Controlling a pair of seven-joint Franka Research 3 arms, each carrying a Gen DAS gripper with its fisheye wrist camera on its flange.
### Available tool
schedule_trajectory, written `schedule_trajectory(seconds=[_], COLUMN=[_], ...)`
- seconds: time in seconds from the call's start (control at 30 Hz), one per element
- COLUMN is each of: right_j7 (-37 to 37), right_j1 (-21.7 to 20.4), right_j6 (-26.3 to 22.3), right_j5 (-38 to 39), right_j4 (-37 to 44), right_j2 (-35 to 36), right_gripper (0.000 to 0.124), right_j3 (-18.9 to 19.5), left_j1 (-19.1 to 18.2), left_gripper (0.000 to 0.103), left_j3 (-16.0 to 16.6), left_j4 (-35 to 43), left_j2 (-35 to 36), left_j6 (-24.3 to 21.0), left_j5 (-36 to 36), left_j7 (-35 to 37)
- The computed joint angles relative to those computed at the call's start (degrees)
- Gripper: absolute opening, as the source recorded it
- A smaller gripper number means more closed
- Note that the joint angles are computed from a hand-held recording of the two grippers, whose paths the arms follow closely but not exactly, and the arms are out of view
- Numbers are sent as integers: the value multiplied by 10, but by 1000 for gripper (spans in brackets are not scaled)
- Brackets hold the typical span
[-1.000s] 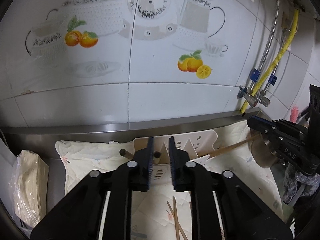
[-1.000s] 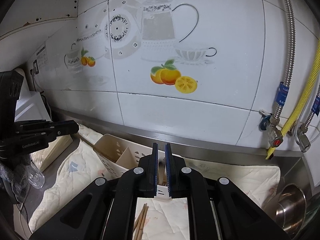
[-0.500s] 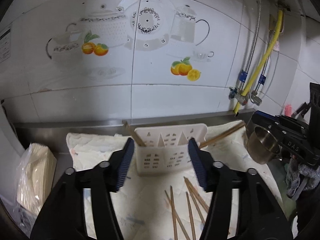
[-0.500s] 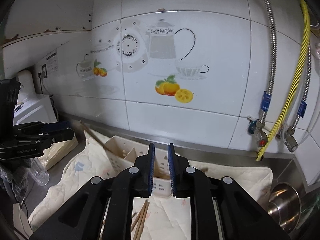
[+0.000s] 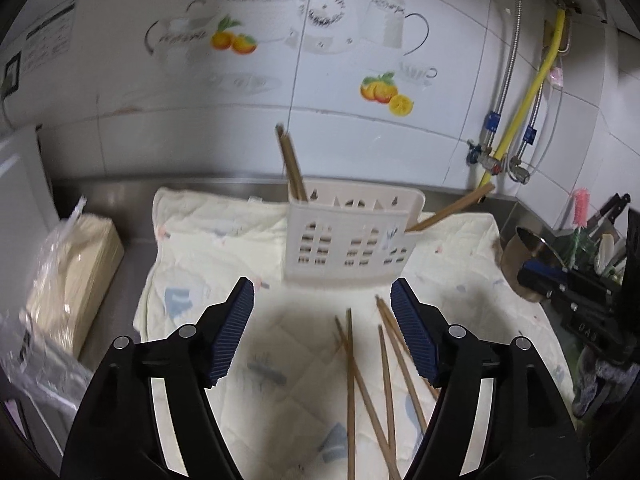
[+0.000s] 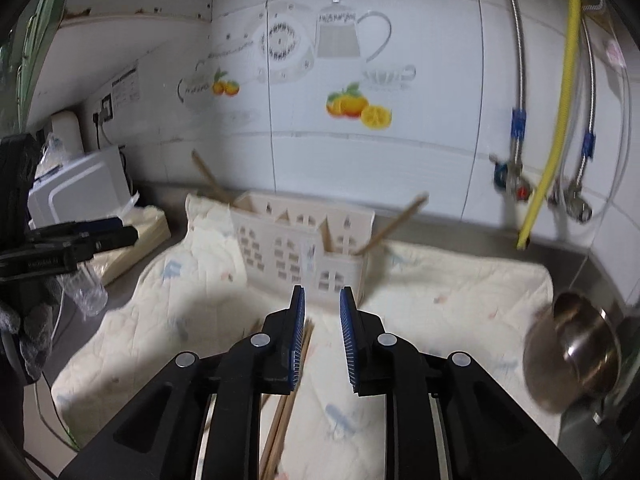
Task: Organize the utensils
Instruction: 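Withdraw both open grippers back over the remaining chopsticks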
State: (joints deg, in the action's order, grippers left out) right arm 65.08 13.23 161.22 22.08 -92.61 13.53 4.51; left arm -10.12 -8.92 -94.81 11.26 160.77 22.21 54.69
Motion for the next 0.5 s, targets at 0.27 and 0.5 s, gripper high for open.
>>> schedule_trajectory(seconds=[0.27,0.5], right_j7=[-32,-28], right_j1=[-2,8], right_j6=[6,-3], right_j5=[51,52], right_j4=[-103,-147], right_j2=[-36,-43], right_gripper=[18,18], right_j3=[12,9], left_j1=[1,2], left_gripper=[72,75], left_j3=[2,-1], left_j4=[-67,-93], left_j2=[-28,-37], left_j6=[9,10], left_j5=[13,20], left_j7=[-38,-58])
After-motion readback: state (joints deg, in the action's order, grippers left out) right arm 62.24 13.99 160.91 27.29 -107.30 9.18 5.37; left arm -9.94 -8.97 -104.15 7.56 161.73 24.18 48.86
